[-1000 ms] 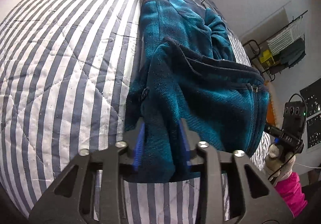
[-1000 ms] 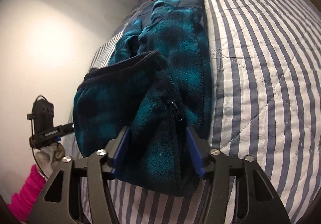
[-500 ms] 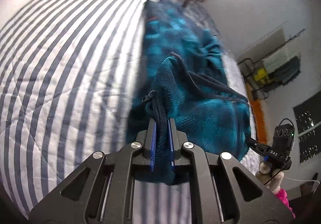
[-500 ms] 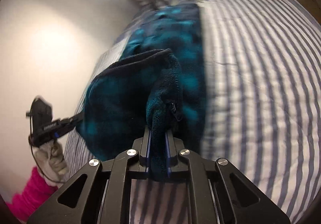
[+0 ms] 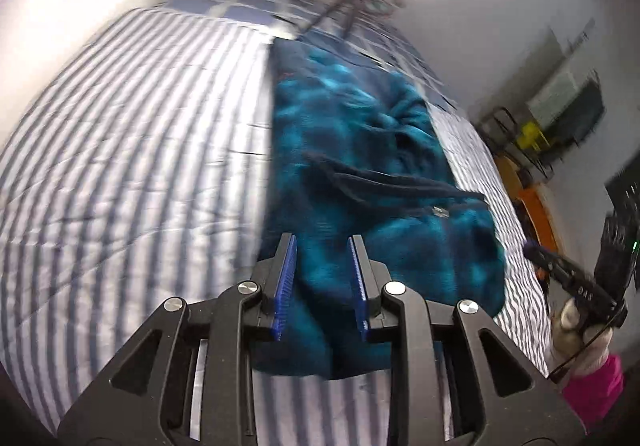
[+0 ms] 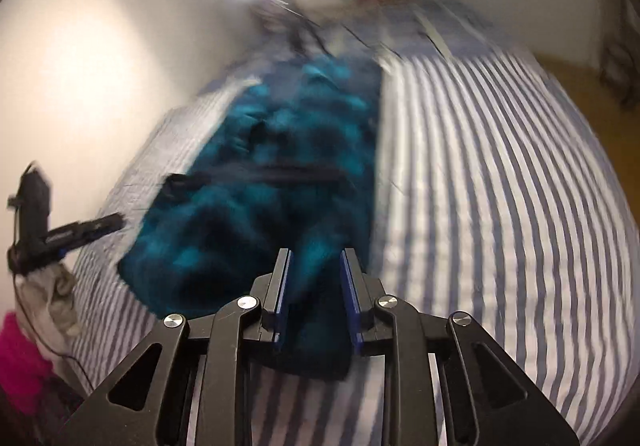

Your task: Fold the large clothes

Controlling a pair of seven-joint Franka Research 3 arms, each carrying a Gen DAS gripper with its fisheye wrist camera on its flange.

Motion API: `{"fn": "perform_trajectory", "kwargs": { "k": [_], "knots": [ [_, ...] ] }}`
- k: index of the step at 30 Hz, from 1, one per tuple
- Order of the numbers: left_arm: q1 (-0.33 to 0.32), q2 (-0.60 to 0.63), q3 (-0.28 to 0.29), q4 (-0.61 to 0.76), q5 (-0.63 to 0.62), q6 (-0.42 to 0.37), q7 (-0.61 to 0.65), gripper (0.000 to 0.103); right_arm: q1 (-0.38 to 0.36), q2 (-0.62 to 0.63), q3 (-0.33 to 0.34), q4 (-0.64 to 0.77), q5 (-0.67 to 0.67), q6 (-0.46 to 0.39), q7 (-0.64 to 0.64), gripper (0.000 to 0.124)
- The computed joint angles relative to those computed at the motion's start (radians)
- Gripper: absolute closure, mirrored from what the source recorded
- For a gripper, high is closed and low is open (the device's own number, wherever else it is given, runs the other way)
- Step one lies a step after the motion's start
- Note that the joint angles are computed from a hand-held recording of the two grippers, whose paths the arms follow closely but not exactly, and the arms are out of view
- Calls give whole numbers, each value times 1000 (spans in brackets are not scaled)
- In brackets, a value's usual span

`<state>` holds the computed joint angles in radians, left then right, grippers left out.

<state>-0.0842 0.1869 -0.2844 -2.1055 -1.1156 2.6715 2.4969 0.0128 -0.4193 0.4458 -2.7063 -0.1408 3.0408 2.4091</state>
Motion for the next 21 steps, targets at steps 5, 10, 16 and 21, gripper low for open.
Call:
{"fn": "perform_trajectory", "kwargs": {
  "k": [5, 10, 16, 21],
  "knots": [
    [-44, 50, -30, 32, 72, 47, -35, 79, -162, 129, 152, 108, -134, 64, 12, 100],
    [-125, 157, 1, 97, 350, 145, -294, 79, -276, 272, 257, 234, -337, -73, 113, 104],
    [-114, 207, -26, 97, 503, 220, -380, 77, -238, 362, 184, 238, -394, -50, 201, 103],
    [-16, 175, -106, 81, 513, 181, -418, 77, -140, 321, 105, 223, -279, -84, 133, 103]
  ]
}}
